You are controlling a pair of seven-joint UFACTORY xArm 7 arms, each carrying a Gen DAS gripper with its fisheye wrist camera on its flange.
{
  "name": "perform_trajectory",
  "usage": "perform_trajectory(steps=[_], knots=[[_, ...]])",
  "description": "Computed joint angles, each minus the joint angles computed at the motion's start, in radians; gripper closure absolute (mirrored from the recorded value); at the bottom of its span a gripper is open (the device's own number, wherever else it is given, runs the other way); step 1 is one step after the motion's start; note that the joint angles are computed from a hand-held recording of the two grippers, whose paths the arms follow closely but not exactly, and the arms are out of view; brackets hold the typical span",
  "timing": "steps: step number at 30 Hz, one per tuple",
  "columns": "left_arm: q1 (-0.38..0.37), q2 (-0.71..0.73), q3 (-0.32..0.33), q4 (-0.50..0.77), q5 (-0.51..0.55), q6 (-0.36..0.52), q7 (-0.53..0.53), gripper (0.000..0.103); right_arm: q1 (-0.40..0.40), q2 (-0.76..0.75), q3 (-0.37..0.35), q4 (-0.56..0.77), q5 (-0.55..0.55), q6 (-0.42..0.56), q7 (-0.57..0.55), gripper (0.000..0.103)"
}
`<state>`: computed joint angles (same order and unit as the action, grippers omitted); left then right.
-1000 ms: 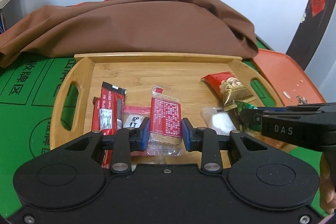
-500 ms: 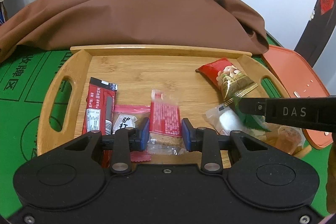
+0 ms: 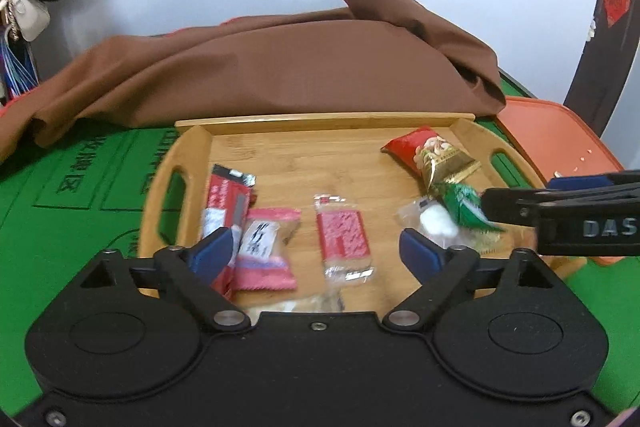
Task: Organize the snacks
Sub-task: 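Open both tools to release the snacks on the tray, then withdraw both tools from the tray toward the remaining snacks on the table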
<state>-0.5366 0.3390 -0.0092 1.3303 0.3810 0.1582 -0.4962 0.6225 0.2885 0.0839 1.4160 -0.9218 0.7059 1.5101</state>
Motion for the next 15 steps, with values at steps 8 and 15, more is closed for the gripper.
perform_trajectory(steps=[8, 15], knots=[[0.068, -0.157, -0.053, -0.254, -0.089, -0.146, 0.08, 0.0, 0.029, -0.107, 0.051, -0.144, -0.135, 0.01, 0.096, 0.002], [0.125, -0.239, -0.112, -0.395, -0.158, -0.199, 0.133, 0.0, 0.03, -0.16, 0.111, -0.231, -0.208, 0.022, 0.186, 0.0]])
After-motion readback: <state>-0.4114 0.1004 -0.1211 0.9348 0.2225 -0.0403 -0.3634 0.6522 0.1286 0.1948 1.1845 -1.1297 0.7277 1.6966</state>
